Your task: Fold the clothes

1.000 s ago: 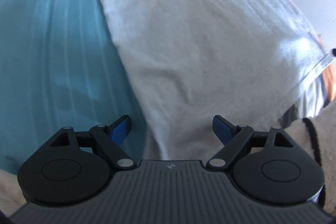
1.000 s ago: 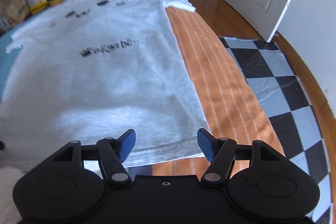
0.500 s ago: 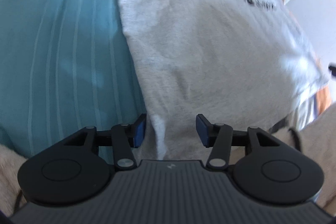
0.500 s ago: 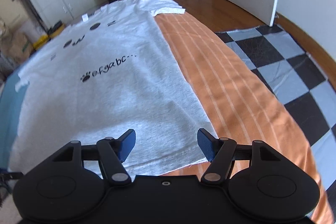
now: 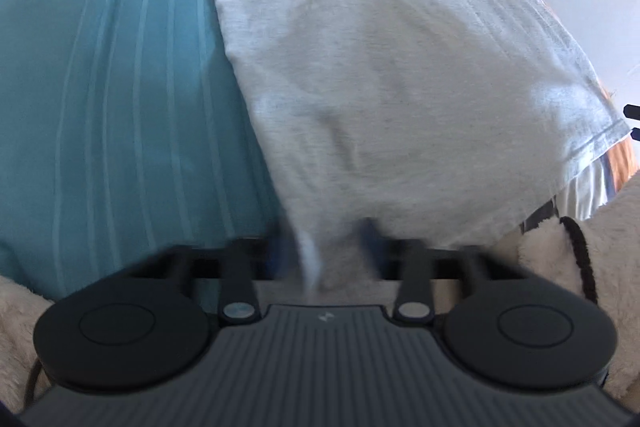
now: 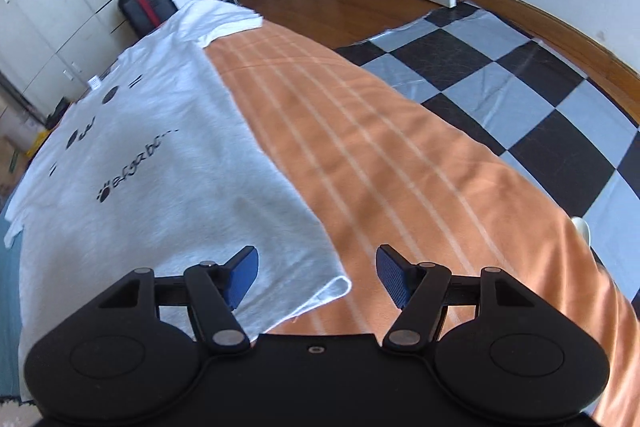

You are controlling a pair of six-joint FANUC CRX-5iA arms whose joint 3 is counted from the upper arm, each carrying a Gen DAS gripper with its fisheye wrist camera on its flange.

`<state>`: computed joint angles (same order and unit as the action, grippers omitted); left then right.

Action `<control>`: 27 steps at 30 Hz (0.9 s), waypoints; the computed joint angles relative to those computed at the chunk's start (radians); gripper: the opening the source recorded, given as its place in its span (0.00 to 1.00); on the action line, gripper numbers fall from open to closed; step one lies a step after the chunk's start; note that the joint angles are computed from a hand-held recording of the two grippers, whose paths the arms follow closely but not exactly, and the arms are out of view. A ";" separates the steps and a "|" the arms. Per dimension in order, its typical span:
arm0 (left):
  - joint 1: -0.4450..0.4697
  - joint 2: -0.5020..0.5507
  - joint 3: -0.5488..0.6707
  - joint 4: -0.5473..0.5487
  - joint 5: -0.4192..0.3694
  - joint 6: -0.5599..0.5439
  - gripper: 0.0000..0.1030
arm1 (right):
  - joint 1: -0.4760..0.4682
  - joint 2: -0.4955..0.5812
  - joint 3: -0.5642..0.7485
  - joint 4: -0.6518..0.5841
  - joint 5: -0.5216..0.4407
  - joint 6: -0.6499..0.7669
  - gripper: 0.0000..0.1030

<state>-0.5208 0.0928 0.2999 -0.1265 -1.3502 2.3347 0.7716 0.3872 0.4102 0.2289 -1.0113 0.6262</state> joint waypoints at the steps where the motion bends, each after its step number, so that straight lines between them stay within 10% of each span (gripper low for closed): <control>1: -0.006 0.007 0.012 -0.015 -0.005 -0.008 0.13 | -0.003 -0.008 -0.019 -0.022 0.031 -0.003 0.68; 2: -0.006 0.006 0.011 -0.016 0.006 -0.012 0.08 | -0.009 -0.017 -0.038 -0.061 0.072 0.019 0.65; 5: 0.005 -0.023 -0.025 0.001 0.077 -0.006 0.05 | 0.000 -0.022 -0.056 -0.126 0.140 0.115 0.10; 12: -0.026 -0.065 -0.010 -0.117 0.143 0.044 0.05 | 0.048 -0.088 -0.172 0.119 0.356 0.015 0.09; 17: 0.094 -0.077 -0.145 0.199 0.239 0.000 0.05 | 0.081 -0.058 -0.119 0.262 0.296 -0.041 0.09; 27: 0.081 -0.111 -0.142 0.103 0.243 0.044 0.05 | 0.090 -0.030 -0.068 0.282 0.282 -0.027 0.09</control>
